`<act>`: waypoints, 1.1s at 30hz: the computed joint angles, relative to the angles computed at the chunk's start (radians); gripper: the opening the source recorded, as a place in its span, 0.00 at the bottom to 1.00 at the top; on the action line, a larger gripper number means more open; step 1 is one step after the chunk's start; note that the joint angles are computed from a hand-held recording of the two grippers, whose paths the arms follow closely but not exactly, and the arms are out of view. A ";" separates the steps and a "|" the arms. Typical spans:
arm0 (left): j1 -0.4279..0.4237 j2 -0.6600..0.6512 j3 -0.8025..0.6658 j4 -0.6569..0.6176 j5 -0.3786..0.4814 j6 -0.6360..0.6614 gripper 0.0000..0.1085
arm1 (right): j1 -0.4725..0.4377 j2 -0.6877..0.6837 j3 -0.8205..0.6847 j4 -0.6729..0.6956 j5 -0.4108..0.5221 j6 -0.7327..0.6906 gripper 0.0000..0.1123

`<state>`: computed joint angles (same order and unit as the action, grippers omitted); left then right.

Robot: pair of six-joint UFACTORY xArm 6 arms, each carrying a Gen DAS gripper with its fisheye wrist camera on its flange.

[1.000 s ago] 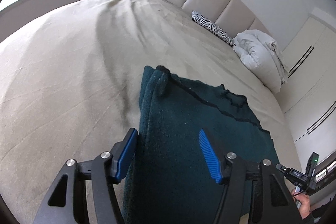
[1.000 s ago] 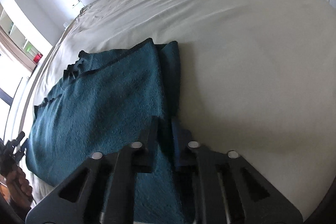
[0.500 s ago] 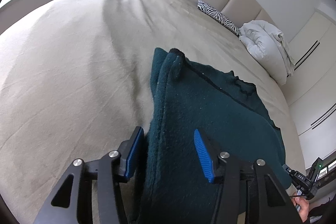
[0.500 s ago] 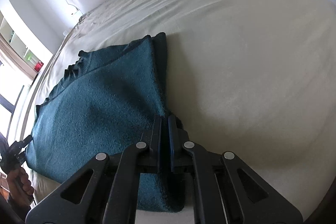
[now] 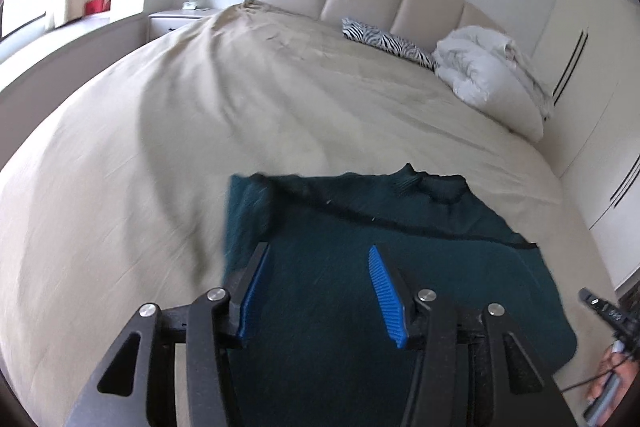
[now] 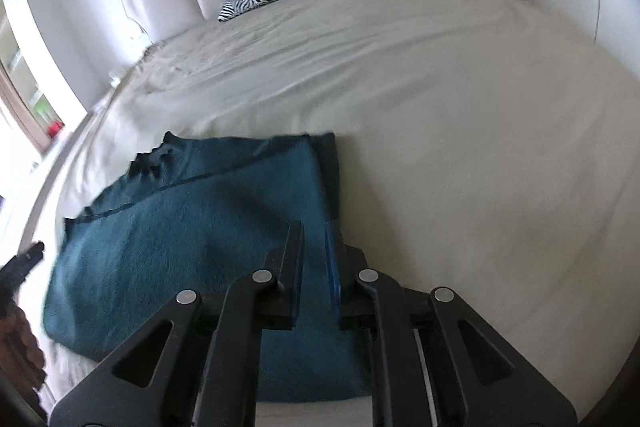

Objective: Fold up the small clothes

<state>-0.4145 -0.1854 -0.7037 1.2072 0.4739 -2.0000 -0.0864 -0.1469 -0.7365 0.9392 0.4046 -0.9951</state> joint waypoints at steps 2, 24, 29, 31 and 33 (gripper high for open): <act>0.019 0.075 -0.060 -0.017 -0.011 0.047 0.49 | 0.024 -0.010 -0.010 0.011 0.003 0.017 0.10; 0.122 0.258 -0.132 0.081 -0.116 0.002 0.54 | 0.032 0.562 -0.498 0.333 0.456 0.141 0.01; 0.056 0.185 -0.099 -0.057 -0.035 0.112 0.54 | 0.032 0.440 -0.403 0.267 0.384 0.173 0.10; 0.006 0.120 -0.053 -0.034 -0.027 0.070 0.54 | 0.016 0.339 -0.311 0.320 0.506 0.085 0.10; -0.041 0.077 -0.009 -0.077 -0.037 0.071 0.54 | 0.019 0.227 -0.204 0.312 0.617 0.006 0.10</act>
